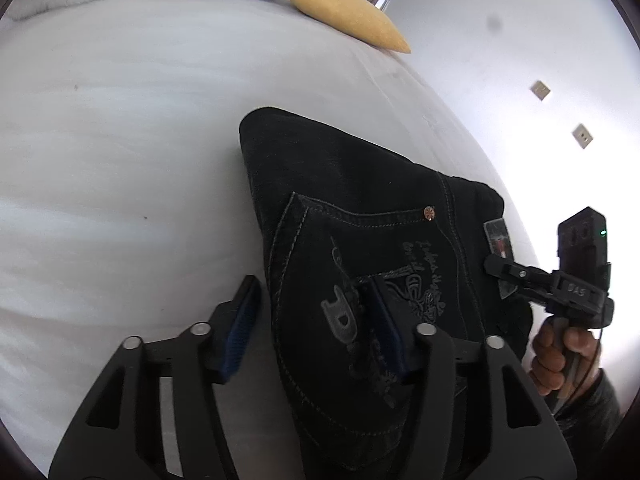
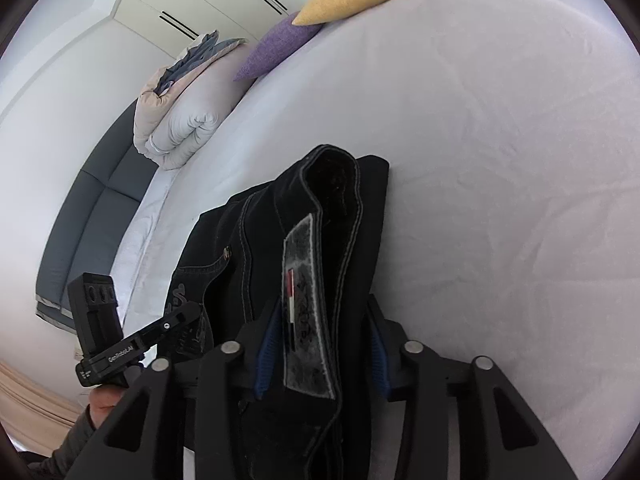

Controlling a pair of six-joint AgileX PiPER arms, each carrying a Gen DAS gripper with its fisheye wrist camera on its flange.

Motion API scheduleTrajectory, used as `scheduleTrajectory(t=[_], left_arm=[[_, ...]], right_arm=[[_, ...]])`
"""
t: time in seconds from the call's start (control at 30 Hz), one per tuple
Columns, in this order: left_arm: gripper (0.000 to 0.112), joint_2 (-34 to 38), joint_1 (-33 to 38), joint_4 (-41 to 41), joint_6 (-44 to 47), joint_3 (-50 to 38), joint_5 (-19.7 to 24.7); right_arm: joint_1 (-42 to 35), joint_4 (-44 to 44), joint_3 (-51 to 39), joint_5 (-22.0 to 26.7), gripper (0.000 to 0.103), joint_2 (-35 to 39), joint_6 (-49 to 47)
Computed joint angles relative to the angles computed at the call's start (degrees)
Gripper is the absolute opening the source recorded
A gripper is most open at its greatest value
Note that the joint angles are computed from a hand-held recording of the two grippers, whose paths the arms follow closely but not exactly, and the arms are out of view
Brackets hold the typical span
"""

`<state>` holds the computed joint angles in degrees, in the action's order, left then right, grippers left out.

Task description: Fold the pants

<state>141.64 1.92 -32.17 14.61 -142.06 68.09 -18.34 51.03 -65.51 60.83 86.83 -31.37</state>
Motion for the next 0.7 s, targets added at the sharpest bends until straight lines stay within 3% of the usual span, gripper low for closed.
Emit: scheduleTrajectory(t=[0.17,0.4,0.57,0.7], left_arm=[[0.07,-10.9,-0.3,1.2,5.2,19.0,-9.9],[0.096,-31.0,-2.6,5.2,10.3,50.7,-30.9],[0.097,-43.0,-3.7,5.1,11.4,67.8,-40.9],[0.1,-54.5,-5.1,9.8,7.8,80.8,-50.3]], right_arm=[[0.9,-3.3,3.2,-2.7,0.058,-6.1,2.5],[0.5,-7.8,9.9,-2.7,0.066,-18.0,5.9],[-1.6,-9.0,14.9,0.3,0.067,-28.8,9.1],[1.1,-15.4,16.4,1.5,0.076,-38.4,16.3]])
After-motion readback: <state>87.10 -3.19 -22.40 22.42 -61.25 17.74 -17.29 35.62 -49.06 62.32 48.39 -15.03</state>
